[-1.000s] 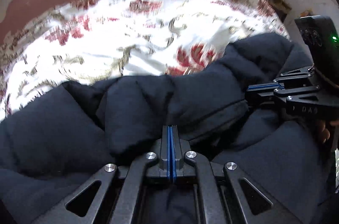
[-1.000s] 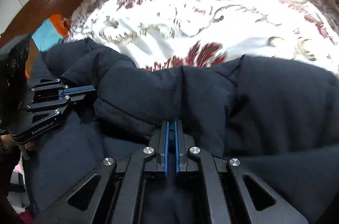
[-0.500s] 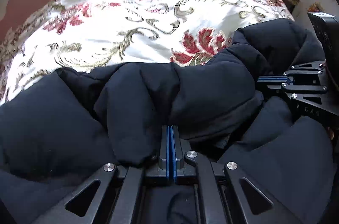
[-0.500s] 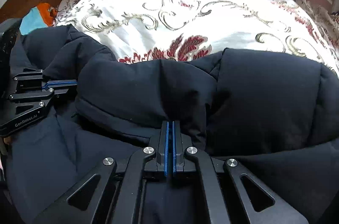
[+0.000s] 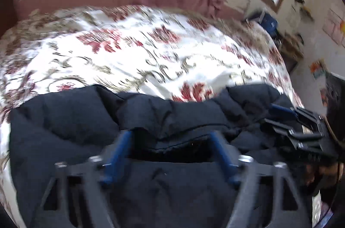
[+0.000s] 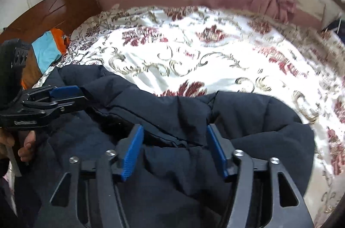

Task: Fold large clothes
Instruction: 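Open both tools and release the folded jacket, then move both open tools back over the folded navy jacket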

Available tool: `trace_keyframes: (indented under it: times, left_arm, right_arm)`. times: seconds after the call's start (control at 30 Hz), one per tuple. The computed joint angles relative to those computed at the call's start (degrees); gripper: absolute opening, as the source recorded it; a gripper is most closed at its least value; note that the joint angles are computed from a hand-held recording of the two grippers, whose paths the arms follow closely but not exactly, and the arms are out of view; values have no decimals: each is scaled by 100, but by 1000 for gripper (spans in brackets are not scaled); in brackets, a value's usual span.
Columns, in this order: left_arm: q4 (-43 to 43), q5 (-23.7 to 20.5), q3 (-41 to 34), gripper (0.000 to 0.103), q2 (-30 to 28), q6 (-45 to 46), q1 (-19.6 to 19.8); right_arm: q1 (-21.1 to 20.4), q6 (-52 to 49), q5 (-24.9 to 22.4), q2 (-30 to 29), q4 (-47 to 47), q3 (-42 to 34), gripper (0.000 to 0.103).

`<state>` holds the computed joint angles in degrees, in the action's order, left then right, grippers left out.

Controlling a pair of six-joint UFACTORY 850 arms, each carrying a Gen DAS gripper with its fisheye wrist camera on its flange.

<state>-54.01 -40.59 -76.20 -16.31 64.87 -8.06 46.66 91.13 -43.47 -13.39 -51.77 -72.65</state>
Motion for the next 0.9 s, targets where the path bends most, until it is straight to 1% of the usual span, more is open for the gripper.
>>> trace_keyframes:
  times: [0.07,0.13,0.2,0.23,0.3,0.37,0.43,0.5,0.57,0.67,0.83,0.87,0.9]
  left_arm:
    - [-225,76,128,81,157,111,49]
    - [-217,207,228,82,302,32,66]
    - [-258,484,424,83,542,48,77]
    - [-347,631,569,85,708,159,86]
    - [-647,765,794,87,963,512,139]
    - [-820,850,1004,93,1224,758,191]
    - [-1037,843,1221,94,1507,993,272]
    - [-1230,742,1384,97,1729,1198,374]
    - [-1436,697,1576,102,1967,1383,466]
    - [-1613,722,1846,103,2319,1577,588]
    - [-1997,543,2322,103,2906,2033,879]
    - [-2138,561,2449,103,3050,2218,936]
    - [-2306,681,2604,103,3222,2397,970]
  right_arm:
    - [143,185,-229,42,-206,-11,67]
    - [286,347,-455,102,-369,-1,73]
    - [440,671,-530,245,-582,101,78]
    - [493,797,-550,294,-636,136,81]
    - [645,1076,-675,400,-745,203,86]
    - [832,1342,-860,494,-886,254,91]
    - [1015,1542,-1085,524,-997,251,94]
    - [1239,1704,-1379,571,-1113,246,97]
    - [1412,1795,-1557,560,-1177,198,101]
    - [1652,1939,-1694,616,-1310,202,101]
    - [2067,2289,-2178,624,-1526,195,101]
    - [2161,2348,-2293,604,-1558,179,101]
    - [2232,2388,-2376,593,-1586,174,101]
